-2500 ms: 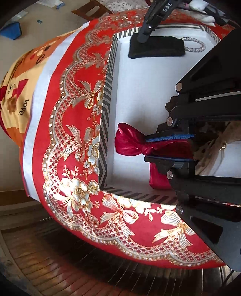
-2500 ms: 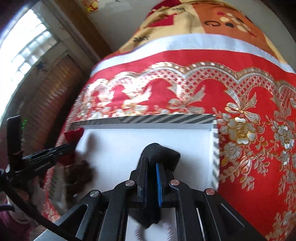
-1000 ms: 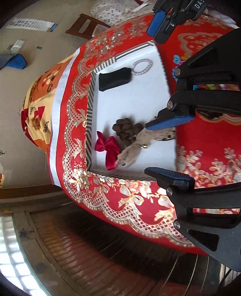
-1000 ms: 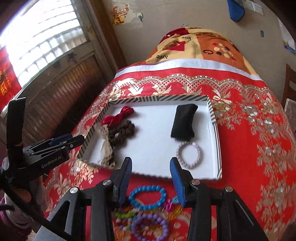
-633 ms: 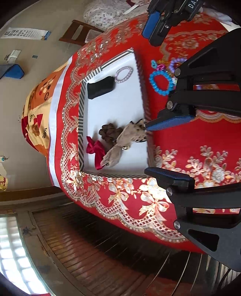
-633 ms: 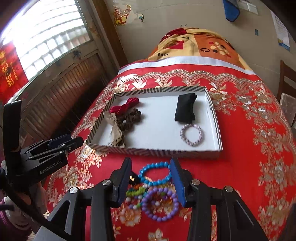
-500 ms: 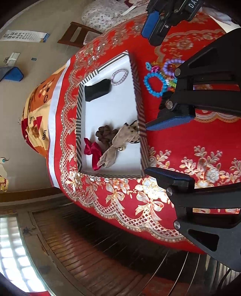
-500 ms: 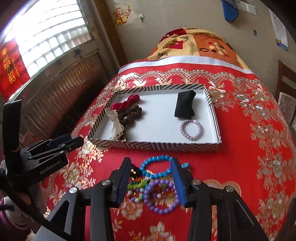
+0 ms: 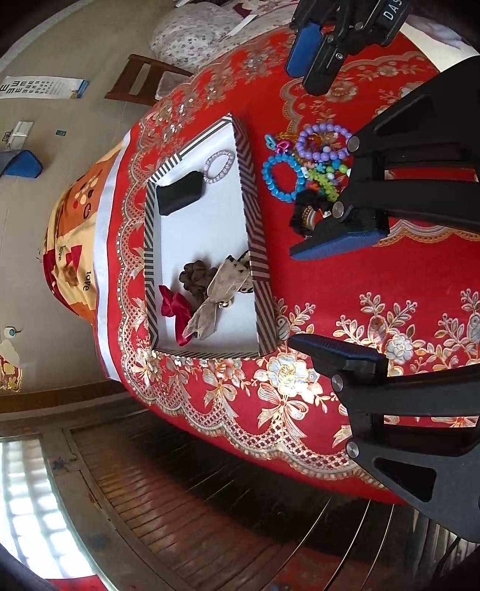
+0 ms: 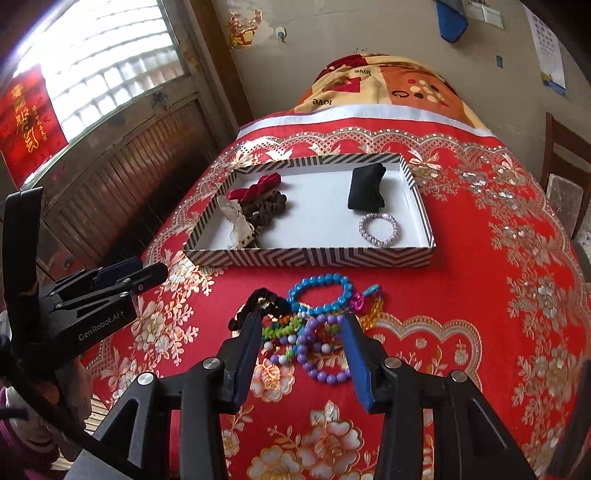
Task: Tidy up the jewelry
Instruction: 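Move the left tool to the black scrunchie while the right tool reaches the purple bracelet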
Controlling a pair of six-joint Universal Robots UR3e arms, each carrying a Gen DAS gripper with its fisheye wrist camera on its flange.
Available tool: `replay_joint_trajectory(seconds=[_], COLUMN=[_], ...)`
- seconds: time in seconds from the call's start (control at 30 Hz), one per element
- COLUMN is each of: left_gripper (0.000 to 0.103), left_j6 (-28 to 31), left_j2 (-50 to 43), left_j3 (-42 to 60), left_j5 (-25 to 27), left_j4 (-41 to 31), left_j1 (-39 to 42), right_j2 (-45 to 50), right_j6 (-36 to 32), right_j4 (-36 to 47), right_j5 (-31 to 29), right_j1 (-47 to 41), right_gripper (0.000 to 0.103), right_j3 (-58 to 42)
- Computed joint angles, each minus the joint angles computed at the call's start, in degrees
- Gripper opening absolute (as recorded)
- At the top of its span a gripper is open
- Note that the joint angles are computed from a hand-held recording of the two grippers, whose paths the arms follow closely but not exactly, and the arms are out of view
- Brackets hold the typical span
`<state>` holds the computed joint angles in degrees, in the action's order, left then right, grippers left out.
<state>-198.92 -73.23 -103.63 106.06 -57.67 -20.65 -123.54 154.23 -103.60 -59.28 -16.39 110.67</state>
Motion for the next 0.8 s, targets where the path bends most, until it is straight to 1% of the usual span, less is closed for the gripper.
replay_joint_trajectory(seconds=[0.4, 0.57, 0.63, 0.7, 0.8], left_gripper=[0.041, 0.041, 0.041, 0.041, 0.041], left_j6=[-0.9, -0.8, -0.5, -0.1, 0.9], left_j2=[-1.1, -1.2, -1.0, -0.3, 0.7], left_j3=[0.3, -0.3, -0.9, -1.7, -3.5], left_j5=[0.7, -1.0, -2.1, -4.6, -10.2], left_j4=[-0.5, -0.6, -0.5, -0.9, -1.0], left_j1=[-1.9, -1.2, -0.5, 1.1, 4.2], right_j2=[-3.7, -4.2, -4.4, -4.1, -3.2], right_j6=[-4.1, -6.0, -7.0, -8.0, -8.8], right_j4=[5.3, 6.5, 6.7, 7.1, 5.7], right_j5=[0.5, 0.2, -0.2, -0.5, -0.6], right_j1=[-3.8, -5.7, -6.7, -8.0, -8.9], right_gripper=[0.042, 0.043, 0.043, 0.042, 0.042], right_j3=[2.3, 3.4, 4.4, 5.4, 7.1])
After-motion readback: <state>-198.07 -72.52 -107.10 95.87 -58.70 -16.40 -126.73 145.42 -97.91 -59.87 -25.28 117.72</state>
